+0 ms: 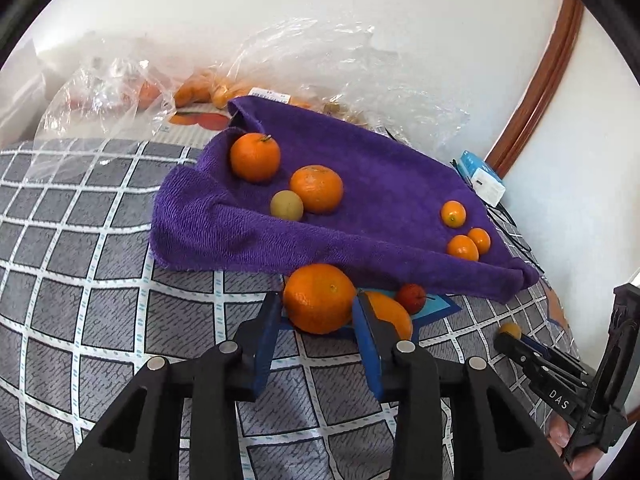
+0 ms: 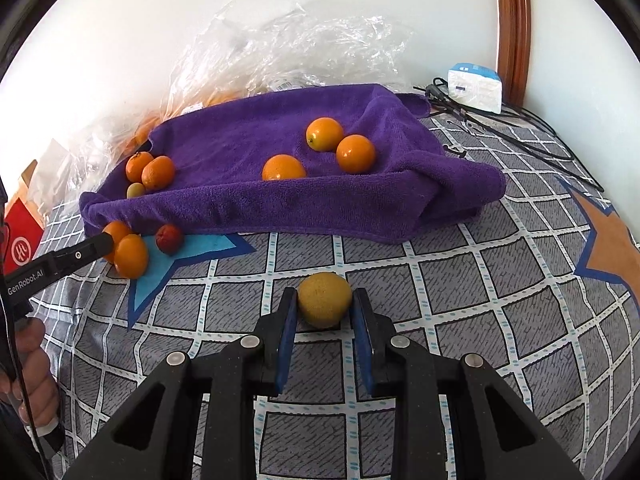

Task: Organize fruits
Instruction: 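Grasp a large orange with the left tool while the right tool holds the yellow-green fruit, then carry the yellow-green fruit over the towel with the right tool while the left tool carries the orange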

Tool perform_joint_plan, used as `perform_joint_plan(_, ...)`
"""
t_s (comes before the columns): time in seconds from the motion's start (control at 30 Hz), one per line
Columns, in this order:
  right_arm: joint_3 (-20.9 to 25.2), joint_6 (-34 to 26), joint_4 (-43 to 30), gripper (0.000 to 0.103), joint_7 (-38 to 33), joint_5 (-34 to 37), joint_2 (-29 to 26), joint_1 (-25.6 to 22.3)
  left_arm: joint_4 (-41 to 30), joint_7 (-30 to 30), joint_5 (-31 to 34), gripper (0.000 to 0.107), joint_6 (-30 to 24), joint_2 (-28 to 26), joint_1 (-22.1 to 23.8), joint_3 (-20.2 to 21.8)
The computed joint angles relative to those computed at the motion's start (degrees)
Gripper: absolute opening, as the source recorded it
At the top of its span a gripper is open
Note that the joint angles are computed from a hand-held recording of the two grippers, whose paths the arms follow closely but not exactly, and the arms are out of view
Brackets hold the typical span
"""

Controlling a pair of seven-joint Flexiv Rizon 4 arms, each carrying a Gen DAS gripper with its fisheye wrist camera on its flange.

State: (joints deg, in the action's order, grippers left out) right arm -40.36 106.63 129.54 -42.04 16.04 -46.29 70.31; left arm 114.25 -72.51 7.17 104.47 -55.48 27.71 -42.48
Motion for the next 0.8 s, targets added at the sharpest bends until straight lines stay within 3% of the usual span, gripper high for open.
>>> perform_joint_plan(0.13,1.34,0.58,-0.19,0.027,-0.71,-0.12,0.55,-1.31,-0.39,0.37,-0.44,0.039,-1.16,-0.36,0.11,-0.43)
perform_joint_plan(0.3,1.71,0.16,-0.48,0.028,-1.10,-0.37,0.78,-1.78,-0.92,-0.47,-2.31,0.049,-0.97,1.79,-3.59,3.25)
perform_joint_plan(0.5,1.99,0.21,-0.64,0.028,-1.12,-0.41,0.80,-2.12,-2.65,-1.49,-6.31,0.049,-0.26,7.99,-18.58,18.86)
perform_joint_plan(0.57,2.30,0.52,-0.65,0.028,-1.13,-0.31,0.88,-2.39,-3.05,-2.05,-7.30,0.048,-0.17,8.09,-19.81,19.78)
perform_joint_plan(0.63,2.50,0.72,-0.64,0.028,-1.23,-0.16,0.91,-2.53,-3.00,-3.10,-7.77,0.038,0.44,7.69,-19.08,18.86)
perform_joint_plan(0.8,3.00,1.72,-0.51,0.028,-1.48,0.61,0.97,-2.68,-1.66,-3.61,-7.20,0.038,-1.03,8.51,-16.06,16.37)
